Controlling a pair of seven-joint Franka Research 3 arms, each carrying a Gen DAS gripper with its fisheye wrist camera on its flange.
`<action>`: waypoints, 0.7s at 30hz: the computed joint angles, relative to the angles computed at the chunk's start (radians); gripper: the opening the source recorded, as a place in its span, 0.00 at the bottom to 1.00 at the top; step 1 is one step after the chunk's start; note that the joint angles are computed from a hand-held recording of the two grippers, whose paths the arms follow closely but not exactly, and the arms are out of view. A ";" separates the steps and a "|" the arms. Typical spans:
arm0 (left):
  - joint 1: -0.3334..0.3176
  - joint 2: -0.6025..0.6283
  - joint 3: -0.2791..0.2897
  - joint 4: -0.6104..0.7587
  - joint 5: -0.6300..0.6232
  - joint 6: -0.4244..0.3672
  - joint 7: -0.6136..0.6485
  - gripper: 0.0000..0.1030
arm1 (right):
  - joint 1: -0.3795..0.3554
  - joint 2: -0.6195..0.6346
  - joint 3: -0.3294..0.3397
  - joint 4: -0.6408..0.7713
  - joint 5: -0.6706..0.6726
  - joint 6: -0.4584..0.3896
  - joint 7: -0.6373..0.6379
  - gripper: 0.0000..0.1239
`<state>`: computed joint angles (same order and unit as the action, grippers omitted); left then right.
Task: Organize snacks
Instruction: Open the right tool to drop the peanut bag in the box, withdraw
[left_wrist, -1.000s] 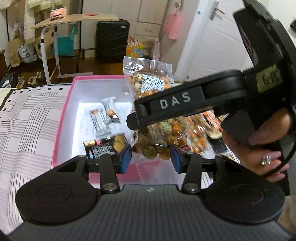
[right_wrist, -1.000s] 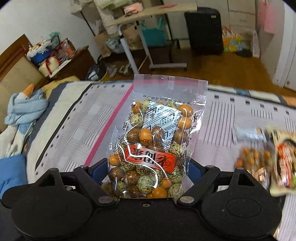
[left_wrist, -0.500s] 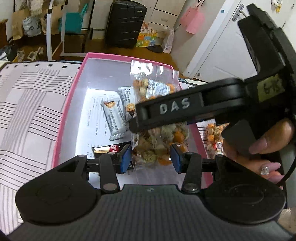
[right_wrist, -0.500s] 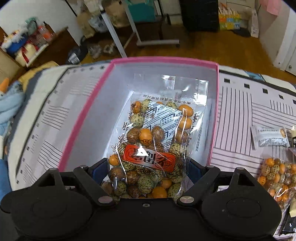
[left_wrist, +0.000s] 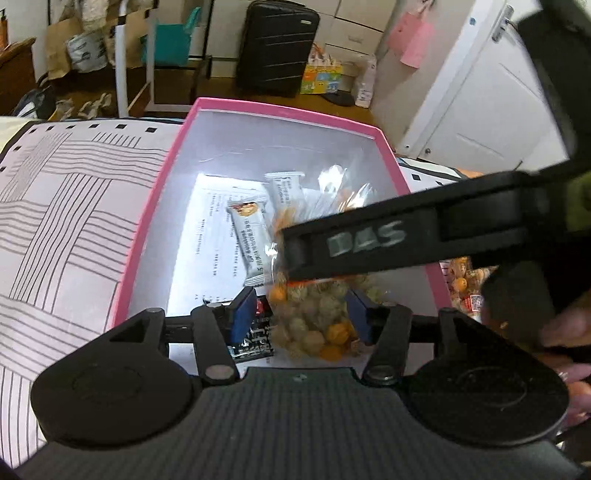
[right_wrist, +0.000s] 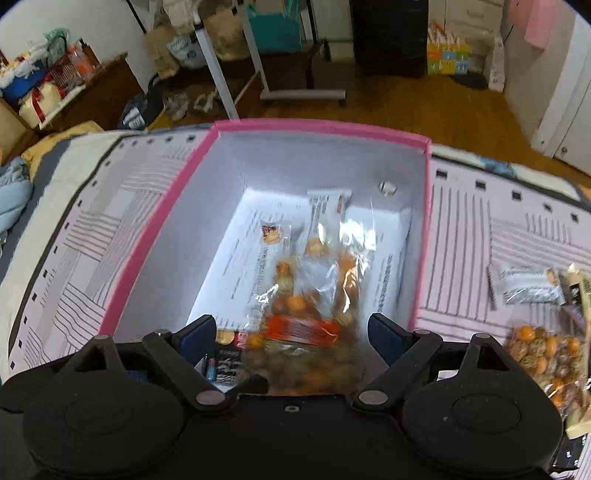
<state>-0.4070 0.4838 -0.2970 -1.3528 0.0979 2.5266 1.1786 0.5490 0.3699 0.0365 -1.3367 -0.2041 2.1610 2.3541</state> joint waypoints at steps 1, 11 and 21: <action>0.001 -0.009 0.002 -0.008 -0.002 -0.002 -0.008 0.52 | -0.001 -0.018 0.001 -0.019 0.002 0.012 -0.003 0.74; -0.003 -0.145 -0.011 -0.098 0.014 -0.039 0.019 0.53 | -0.021 -0.236 0.041 -0.226 -0.065 0.051 0.017 0.74; -0.035 -0.275 -0.037 -0.127 0.020 -0.058 0.084 0.63 | -0.111 -0.627 0.115 -0.574 -0.030 0.134 -0.079 0.74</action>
<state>-0.4415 0.2088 -0.3338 -1.4793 0.1183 2.4683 1.2623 0.4380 -0.2574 0.1511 -1.9102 -0.2341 2.2951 2.2750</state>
